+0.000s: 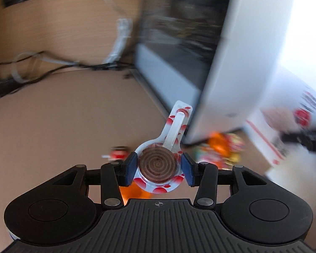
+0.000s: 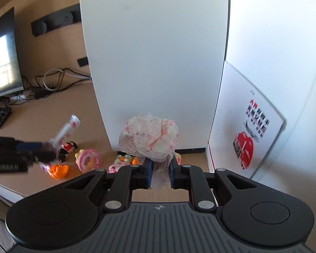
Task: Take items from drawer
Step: 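Set the lollipop down with the left tool while the right tool places the lace cloth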
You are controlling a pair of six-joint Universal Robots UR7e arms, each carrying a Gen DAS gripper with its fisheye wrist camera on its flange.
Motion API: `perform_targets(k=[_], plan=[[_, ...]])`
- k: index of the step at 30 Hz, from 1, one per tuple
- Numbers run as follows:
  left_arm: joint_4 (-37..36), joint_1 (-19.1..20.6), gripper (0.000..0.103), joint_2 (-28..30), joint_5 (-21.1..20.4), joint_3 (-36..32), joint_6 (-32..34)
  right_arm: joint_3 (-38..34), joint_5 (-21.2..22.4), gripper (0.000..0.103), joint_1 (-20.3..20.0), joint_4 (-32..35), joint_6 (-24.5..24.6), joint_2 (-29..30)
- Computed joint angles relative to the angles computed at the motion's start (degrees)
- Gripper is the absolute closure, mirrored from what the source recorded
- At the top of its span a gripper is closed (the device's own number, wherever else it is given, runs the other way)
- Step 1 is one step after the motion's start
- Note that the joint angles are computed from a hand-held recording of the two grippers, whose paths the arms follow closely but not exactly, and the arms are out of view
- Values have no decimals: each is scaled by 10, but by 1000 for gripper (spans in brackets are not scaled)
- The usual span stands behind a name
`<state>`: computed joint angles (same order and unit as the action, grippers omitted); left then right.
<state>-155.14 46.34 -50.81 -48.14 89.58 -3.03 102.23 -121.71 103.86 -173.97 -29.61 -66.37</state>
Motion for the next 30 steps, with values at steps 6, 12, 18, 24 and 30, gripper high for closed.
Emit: perform_targets(k=[6,12,18,24,30], plan=[[39,30,53,-20,65,1,-19,-25,-84,88,-19,-33,31,58],[77,55,53,-31,72,2,-54,-51,-132,88,-39,-23,68,92],[89,73,53,-23,30,1,-78,-88,-169,87,-48,1,72,128],[63,76,52,-5,10,-7,-41,-112,-177,87,-43,1,51,152],[30,89,52,-3,-47,-9,-12,-119,-175,85,-41,2,26,160]])
